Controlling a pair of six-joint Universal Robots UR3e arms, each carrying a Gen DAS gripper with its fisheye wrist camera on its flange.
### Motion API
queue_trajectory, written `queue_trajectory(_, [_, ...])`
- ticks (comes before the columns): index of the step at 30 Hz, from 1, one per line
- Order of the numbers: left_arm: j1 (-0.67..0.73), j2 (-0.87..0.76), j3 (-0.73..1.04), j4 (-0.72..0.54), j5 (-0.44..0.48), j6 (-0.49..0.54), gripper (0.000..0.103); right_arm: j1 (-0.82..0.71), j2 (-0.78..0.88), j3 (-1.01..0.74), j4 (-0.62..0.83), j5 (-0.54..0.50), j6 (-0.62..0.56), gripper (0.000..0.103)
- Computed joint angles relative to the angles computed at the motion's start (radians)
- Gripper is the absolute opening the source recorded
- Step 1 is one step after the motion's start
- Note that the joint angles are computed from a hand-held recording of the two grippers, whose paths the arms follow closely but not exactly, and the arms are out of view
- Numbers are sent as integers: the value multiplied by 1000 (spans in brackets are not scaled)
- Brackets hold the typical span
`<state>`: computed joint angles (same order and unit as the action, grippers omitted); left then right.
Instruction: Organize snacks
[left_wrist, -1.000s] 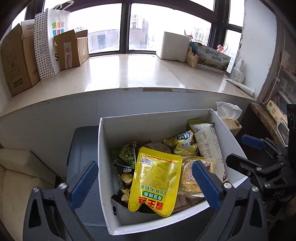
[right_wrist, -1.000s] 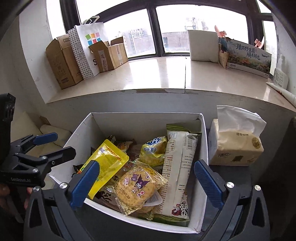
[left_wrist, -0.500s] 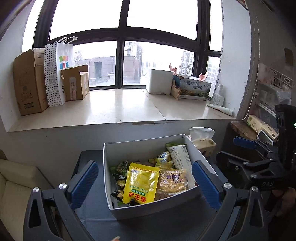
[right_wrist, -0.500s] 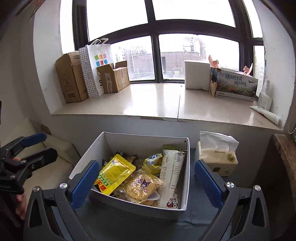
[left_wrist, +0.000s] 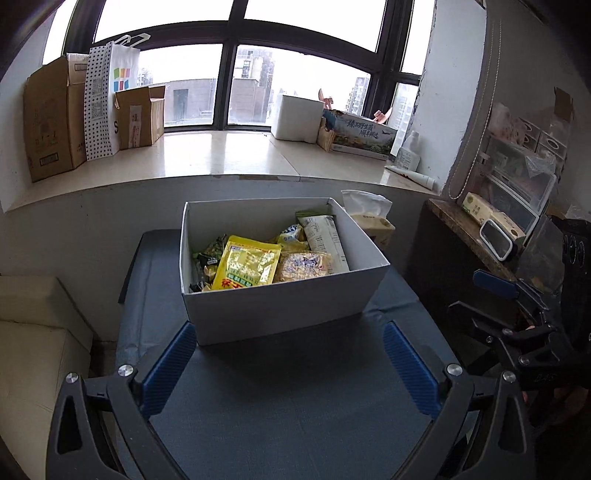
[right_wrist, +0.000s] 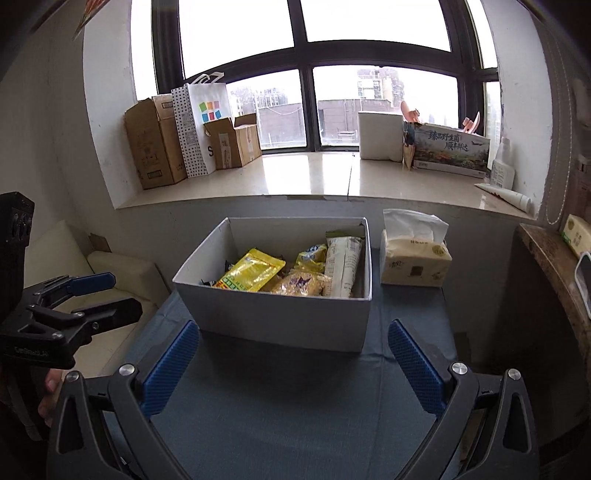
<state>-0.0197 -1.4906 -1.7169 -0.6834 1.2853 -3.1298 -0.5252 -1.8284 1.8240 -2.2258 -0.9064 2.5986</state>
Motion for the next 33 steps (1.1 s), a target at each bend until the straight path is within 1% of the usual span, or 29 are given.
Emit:
queue_trajectory(2, [-8, 23, -26, -6, 7, 2, 103, -13, -35, 37, 30, -14, -24, 103])
queue_trajectory(5, [-27, 21, -15, -34, 29, 11, 103, -32, -58, 54, 53, -21, -46, 103])
queue_trajectory(8, [-45, 18, -4, -29, 47, 14, 103, -59, -71, 48, 84, 16, -55, 103])
queue_trajectory(10, [-48, 15, 0, -26, 42, 21, 103, -60, -76, 50, 78, 10, -51, 103])
queue_trajectory(12, [-60, 5, 10, -28, 59, 24, 103, -46, -69, 46, 68, -11, -47, 103])
queue_trajectory(16, [-69, -1, 10, -28, 72, 27, 103, -54, -70, 41, 94, 5, -65, 103])
queue_trajectory(19, [-62, 7, 3, -30, 60, 30, 103, -51, -72, 42, 95, 0, -65, 103])
queue_trajectory(33, [-65, 11, -1, -30, 67, 34, 103, -53, -86, 39, 112, 5, -74, 103])
